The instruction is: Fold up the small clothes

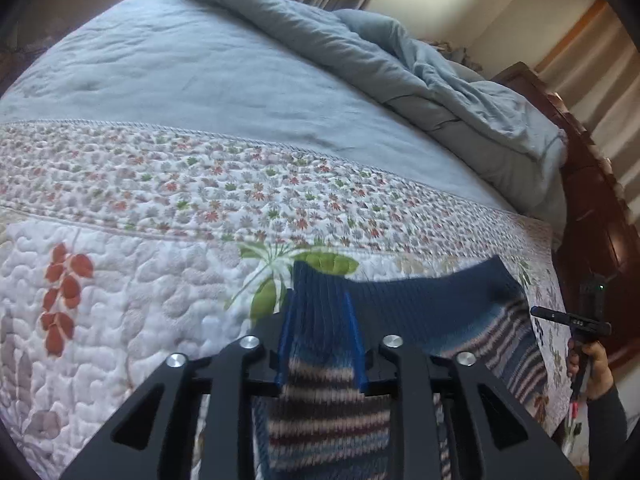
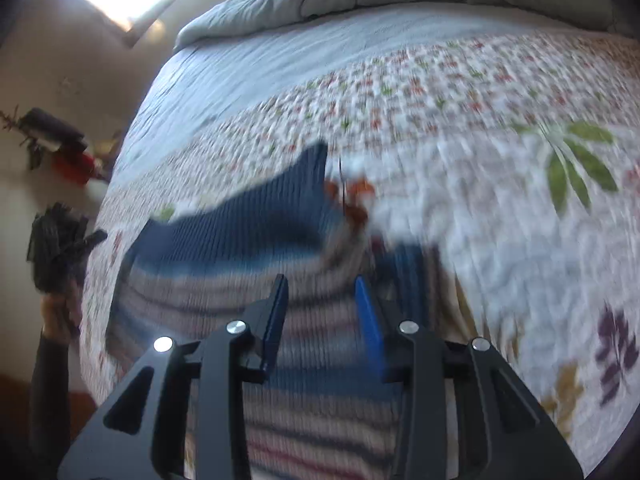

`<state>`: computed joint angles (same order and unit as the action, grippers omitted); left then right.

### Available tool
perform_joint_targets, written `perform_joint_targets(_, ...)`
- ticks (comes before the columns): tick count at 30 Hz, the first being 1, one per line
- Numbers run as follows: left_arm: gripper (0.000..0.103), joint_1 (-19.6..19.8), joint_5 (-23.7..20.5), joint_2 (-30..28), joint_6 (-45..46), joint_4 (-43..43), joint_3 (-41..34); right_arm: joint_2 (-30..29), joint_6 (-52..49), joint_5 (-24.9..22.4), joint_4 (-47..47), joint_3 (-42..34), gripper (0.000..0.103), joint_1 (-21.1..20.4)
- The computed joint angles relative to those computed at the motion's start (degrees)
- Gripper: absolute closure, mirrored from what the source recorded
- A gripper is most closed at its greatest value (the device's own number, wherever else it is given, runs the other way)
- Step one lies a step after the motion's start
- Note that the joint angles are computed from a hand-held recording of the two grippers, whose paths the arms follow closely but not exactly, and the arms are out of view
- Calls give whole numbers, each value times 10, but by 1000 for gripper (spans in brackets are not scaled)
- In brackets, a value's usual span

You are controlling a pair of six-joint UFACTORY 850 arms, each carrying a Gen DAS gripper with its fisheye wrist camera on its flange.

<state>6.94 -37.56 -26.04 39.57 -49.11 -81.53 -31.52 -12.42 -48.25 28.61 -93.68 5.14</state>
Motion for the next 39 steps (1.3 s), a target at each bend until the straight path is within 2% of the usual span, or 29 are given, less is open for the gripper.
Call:
perform_joint_targets(1,62,7,-6,23,18,-2,29,40,-15,-3,-1,50,67,-6)
perform_joint_targets(3,59,21,-18,66,37,6,88,83,-24,-4,6,104,66,-17)
perform_joint_targets(5,58,38,-50,98,50,-6,146,120,-25,-3,14,152,60,-27)
perform_joint_targets(7,55,44,-76,111,49,-9,182,135,-34,-13,31,179,60,-31)
perform_joint_targets(10,54,43,-85,133,67,-17,223,142,-42,-25,50,192,60,-30)
perform_joint_targets(11,54,40,-83,136,71,-21,231,145,-46,-25,56,195,69,-29)
perform_joint_targets(13,60,35,-83,137,73,-25,230,143,-48,-28,62,191,85,-26)
perform_joint_targets(14,66,32,-81,138,76,-28,231,140,-44,-30,57,187,89,-23)
perform_joint_targets(15,82,30,-83,138,76,-26,229,139,-43,-29,54,186,90,-20)
perform_joint_targets(16,86,27,-81,137,76,-24,228,137,-44,-34,55,182,90,-21)
perform_joint_targets(19,89,19,-79,128,63,-5,221,133,-43,-44,61,175,82,-25)
perform_joint_targets(21,90,14,-77,120,60,1,217,133,-42,-45,61,176,81,-27)
perform_joint_targets(22,92,14,-75,121,61,0,221,134,-44,-47,61,177,82,-29)
perform_joint_targets(24,93,17,-77,121,65,-15,224,136,-48,-47,58,180,93,-29)
perform_joint_targets(26,94,21,-77,132,78,-34,228,145,-55,-42,61,187,94,-31)
perform_joint_targets(32,95,55,-126,165,119,-90,249,188,-105,-33,107,223,96,-51)
perform_joint_targets(36,95,59,-124,156,135,-95,275,216,-155,-20,168,277,96,-77)
perform_joint_targets(39,95,70,-116,148,168,-128,290,202,-130,-20,140,289,94,-81)
